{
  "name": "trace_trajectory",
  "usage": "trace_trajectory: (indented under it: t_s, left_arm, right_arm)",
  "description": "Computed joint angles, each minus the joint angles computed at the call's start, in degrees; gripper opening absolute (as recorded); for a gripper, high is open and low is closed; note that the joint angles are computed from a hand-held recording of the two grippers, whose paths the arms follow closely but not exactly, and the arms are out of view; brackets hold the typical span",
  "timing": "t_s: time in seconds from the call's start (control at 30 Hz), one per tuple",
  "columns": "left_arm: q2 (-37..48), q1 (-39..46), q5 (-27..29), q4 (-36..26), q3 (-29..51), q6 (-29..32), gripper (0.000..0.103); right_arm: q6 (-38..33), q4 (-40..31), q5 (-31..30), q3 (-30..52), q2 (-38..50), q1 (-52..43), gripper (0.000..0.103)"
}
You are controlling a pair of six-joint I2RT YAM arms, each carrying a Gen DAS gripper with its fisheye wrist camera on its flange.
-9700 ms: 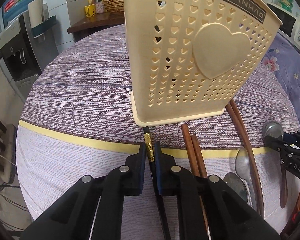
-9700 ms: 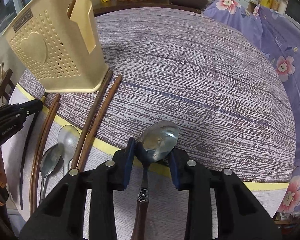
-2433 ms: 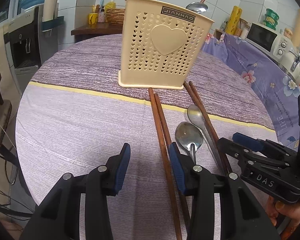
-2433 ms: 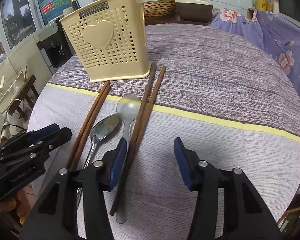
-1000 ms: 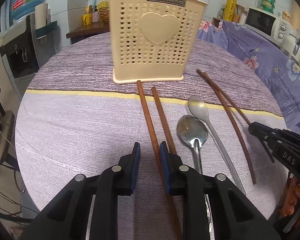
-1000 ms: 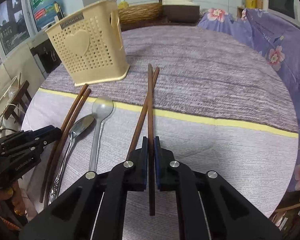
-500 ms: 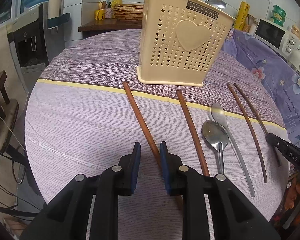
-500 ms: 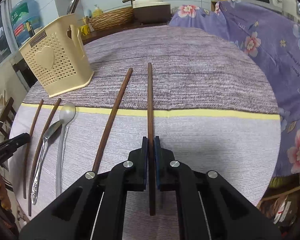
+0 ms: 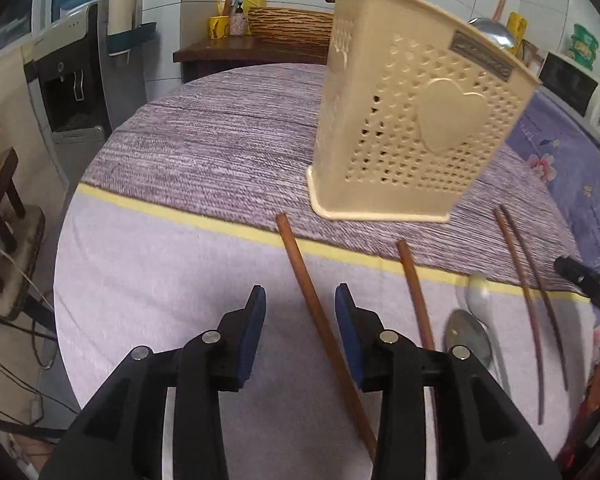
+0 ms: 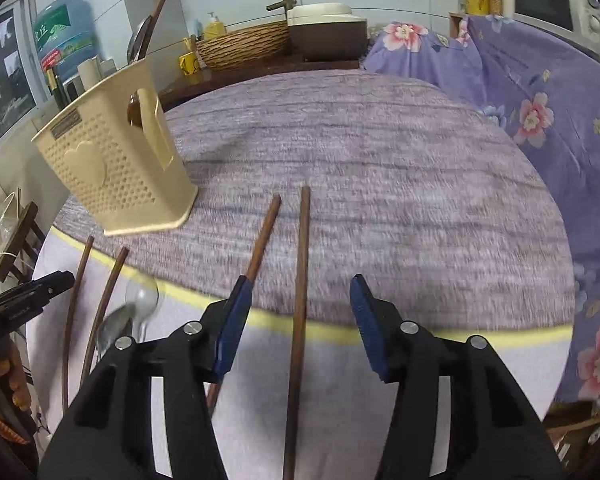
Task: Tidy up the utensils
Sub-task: 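Close left tool on a brown chopstick while right tool closes on another brown chopstick, then lift both brown chopsticks and carry them above the beige holder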
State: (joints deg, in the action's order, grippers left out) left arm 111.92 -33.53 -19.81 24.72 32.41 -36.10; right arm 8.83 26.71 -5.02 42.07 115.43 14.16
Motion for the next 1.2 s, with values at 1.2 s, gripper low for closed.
trace_trajectory:
  t_s: [1.2]
  left_arm:
    - [4.52,2.36,-0.81,-6.42,8.88,0.51,0.009]
  right_arm:
    - [-1.94,-13.69,4.03,21.62,13.16,2.01,0.008]
